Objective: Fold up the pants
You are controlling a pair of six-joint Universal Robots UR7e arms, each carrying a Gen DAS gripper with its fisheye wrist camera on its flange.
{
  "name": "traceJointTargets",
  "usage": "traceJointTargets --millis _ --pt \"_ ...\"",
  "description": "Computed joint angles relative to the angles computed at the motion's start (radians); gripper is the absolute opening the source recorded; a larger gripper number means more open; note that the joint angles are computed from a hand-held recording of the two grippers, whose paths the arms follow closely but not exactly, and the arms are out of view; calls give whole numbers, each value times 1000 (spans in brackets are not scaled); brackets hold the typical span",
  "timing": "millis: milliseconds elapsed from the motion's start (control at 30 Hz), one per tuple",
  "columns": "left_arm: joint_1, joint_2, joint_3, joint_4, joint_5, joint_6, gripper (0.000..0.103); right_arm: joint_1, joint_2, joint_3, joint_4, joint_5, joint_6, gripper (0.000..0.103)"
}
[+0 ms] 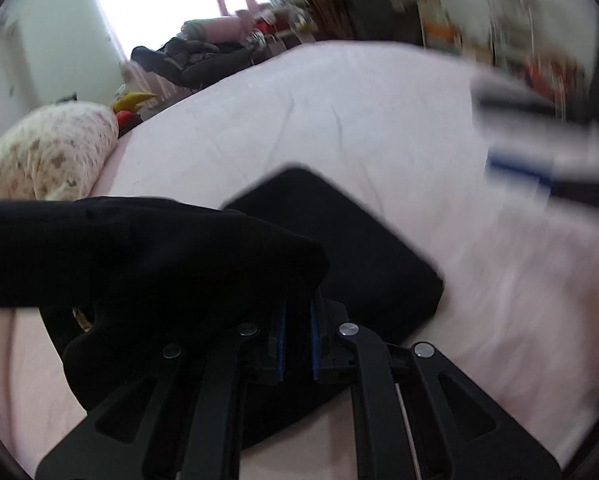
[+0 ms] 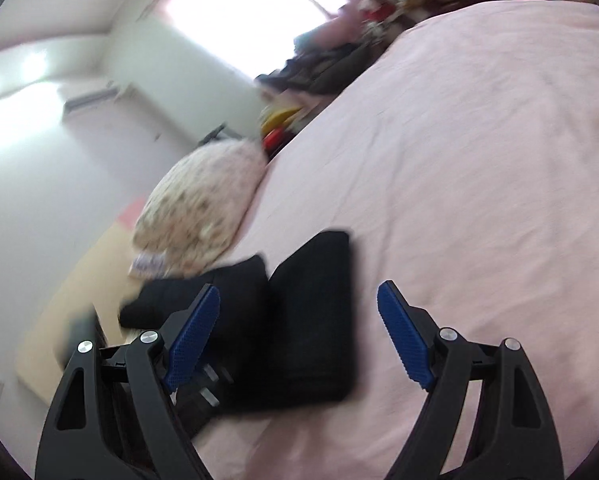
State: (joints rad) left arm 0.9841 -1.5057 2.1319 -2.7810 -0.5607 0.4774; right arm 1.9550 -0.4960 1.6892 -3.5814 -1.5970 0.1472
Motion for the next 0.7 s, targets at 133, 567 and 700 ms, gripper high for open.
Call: traceJointTargets --millis 133,567,700 --pt "-49 88 86 -307 145 301 18 -12 -6 1 -19 -16 24 83" --pt "-127 -388 252 -4 -252 22 87 75 -4 -57 115 -13 -348 83" --pt "-25 -577 220 14 -354 -187 100 230 131 -134 4 -247 -767 91"
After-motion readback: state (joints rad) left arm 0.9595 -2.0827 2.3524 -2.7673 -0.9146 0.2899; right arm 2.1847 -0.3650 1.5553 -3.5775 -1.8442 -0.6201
